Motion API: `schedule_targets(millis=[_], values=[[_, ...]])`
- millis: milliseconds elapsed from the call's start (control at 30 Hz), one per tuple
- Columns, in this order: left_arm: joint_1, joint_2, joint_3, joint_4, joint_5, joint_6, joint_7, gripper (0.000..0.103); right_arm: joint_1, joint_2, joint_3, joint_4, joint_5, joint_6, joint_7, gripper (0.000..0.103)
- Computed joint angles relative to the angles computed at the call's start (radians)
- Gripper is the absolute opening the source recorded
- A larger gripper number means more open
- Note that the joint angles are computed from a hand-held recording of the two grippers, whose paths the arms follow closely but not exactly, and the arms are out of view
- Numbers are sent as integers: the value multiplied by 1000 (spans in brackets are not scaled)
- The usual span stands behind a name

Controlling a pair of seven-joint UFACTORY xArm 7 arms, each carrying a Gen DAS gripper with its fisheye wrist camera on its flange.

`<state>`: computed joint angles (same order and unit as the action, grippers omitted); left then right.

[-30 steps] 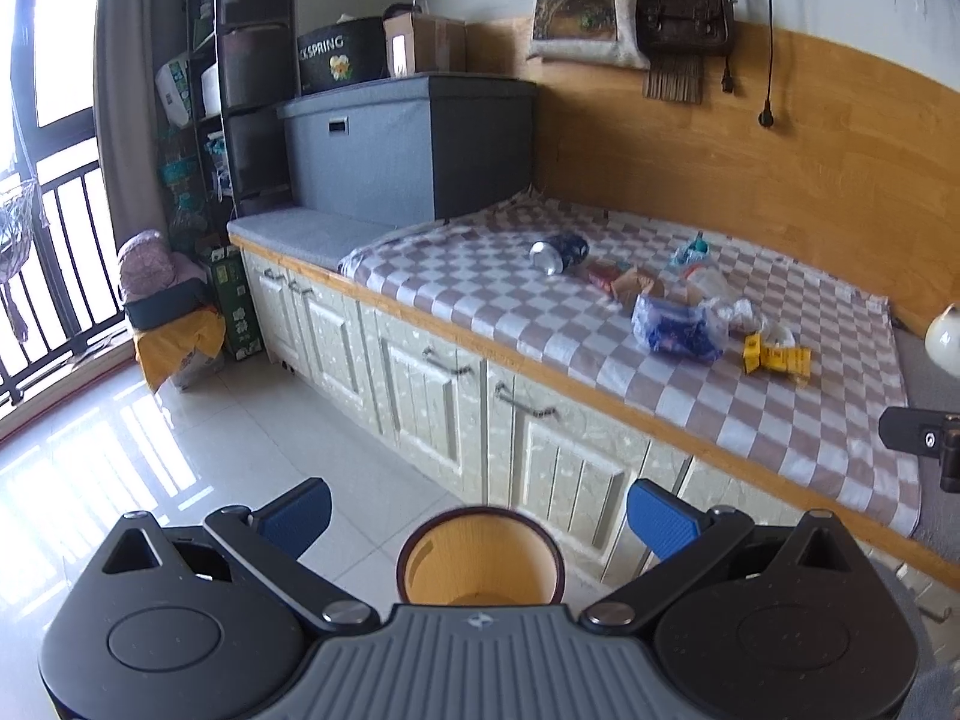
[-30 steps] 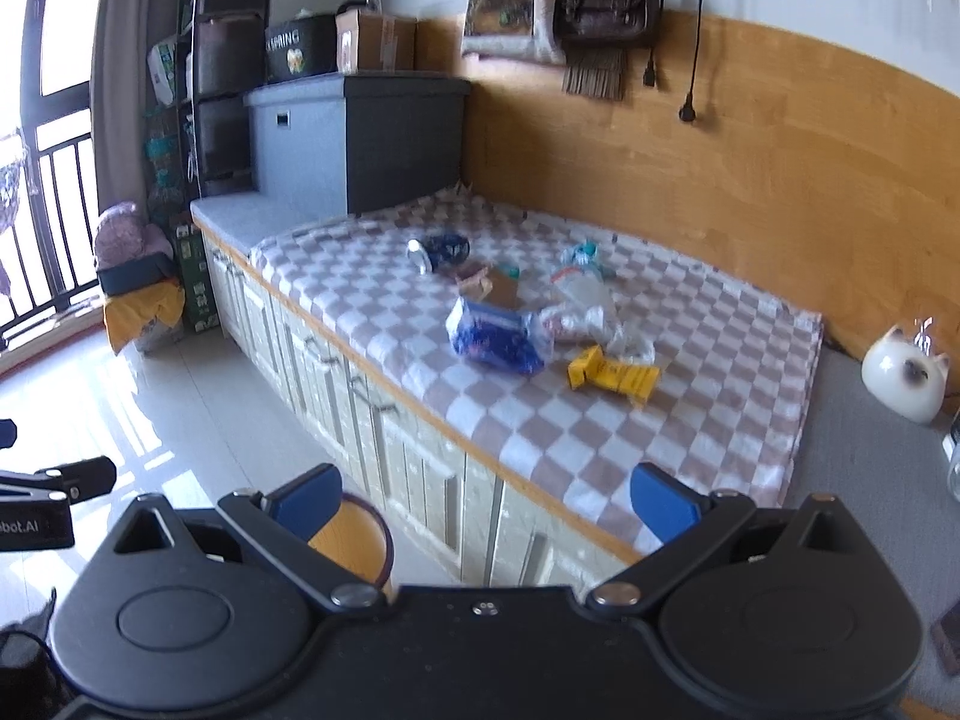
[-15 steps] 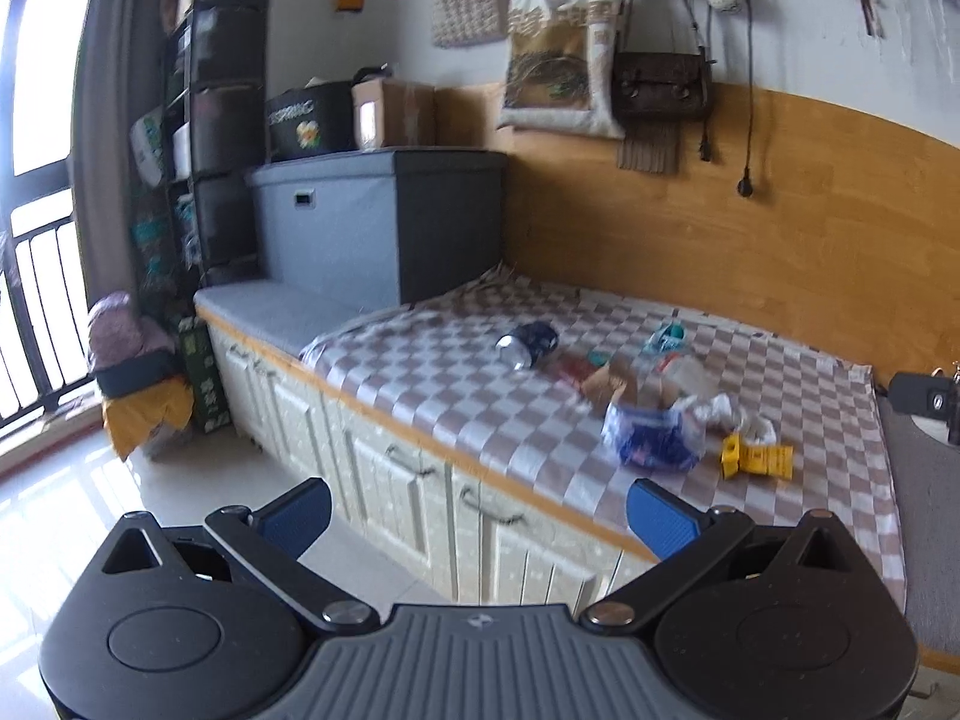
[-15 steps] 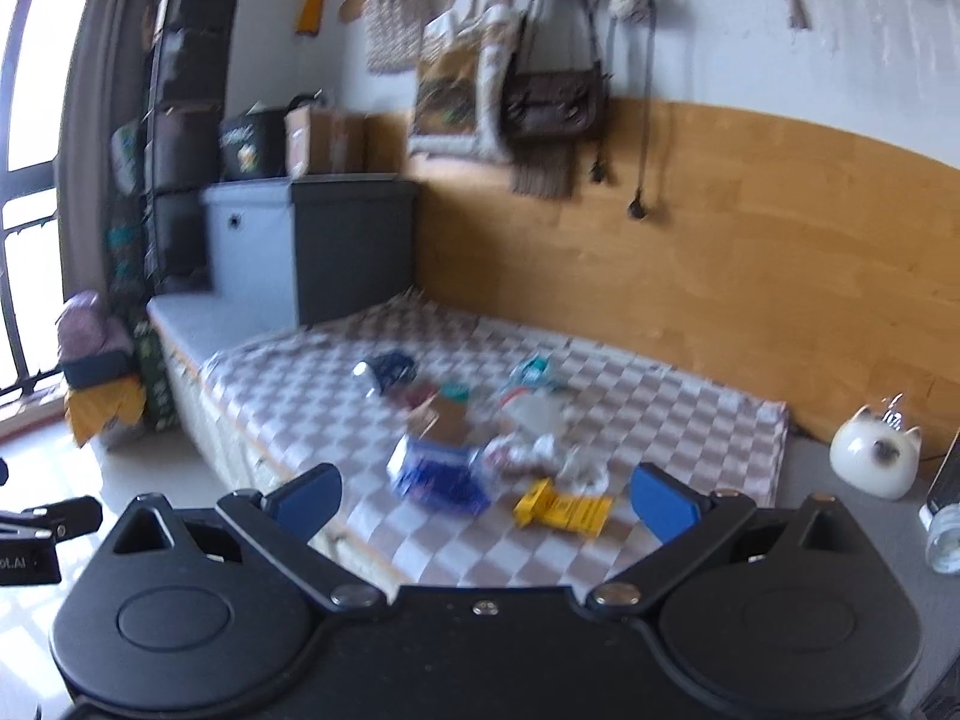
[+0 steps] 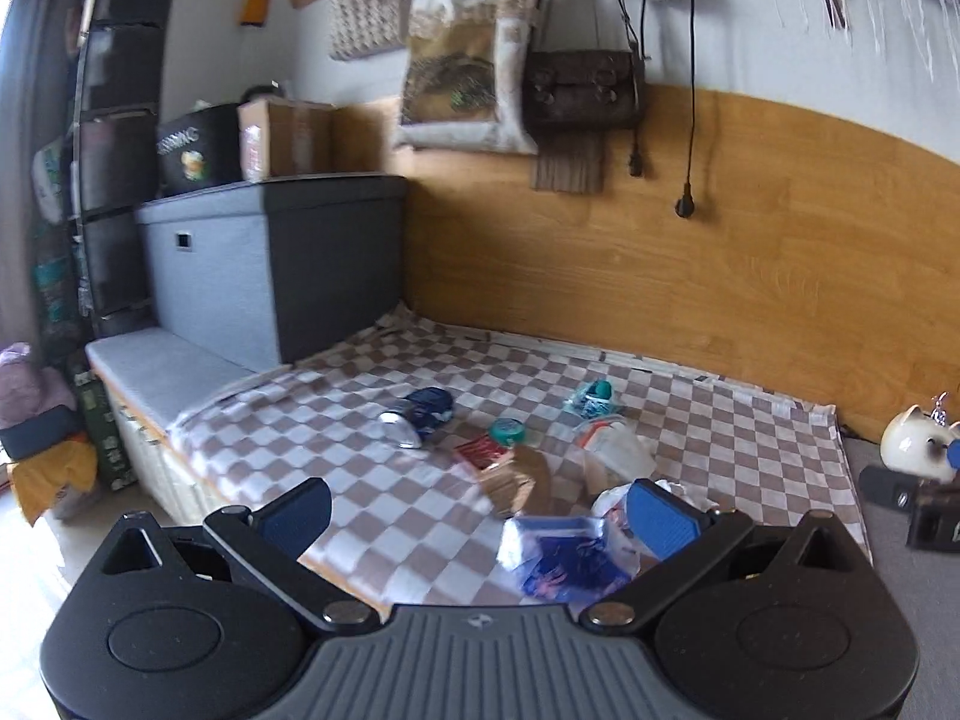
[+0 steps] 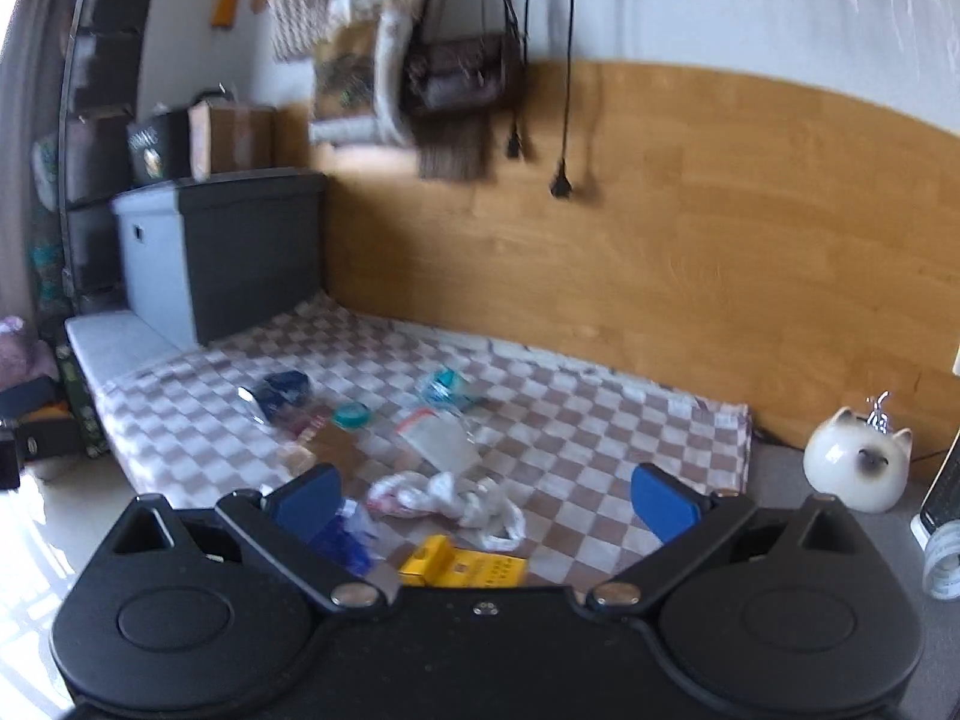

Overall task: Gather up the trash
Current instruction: 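Move both tools forward over the bench toward the blue bag and yellow box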

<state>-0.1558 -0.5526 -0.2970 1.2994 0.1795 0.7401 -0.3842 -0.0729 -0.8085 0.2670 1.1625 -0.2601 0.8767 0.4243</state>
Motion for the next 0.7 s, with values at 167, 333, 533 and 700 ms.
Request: schedule_targets(millis=[167, 333, 533, 700], values=[[9, 149, -36, 45, 39, -47, -46, 103, -8, 73, -52, -73, -9, -94, -14, 103], [-25, 288, -33, 78, 111, -75, -93, 103, -7, 137, -106, -153, 5, -194, -3, 103], [-83, 421, 30, 99, 132, -113, -146, 103, 90, 219, -233, -219, 103, -297, -174, 103], [-125, 511, 79, 146, 127, -70, -229, 103, 184, 265, -329, -228, 223, -309, -455, 103]])
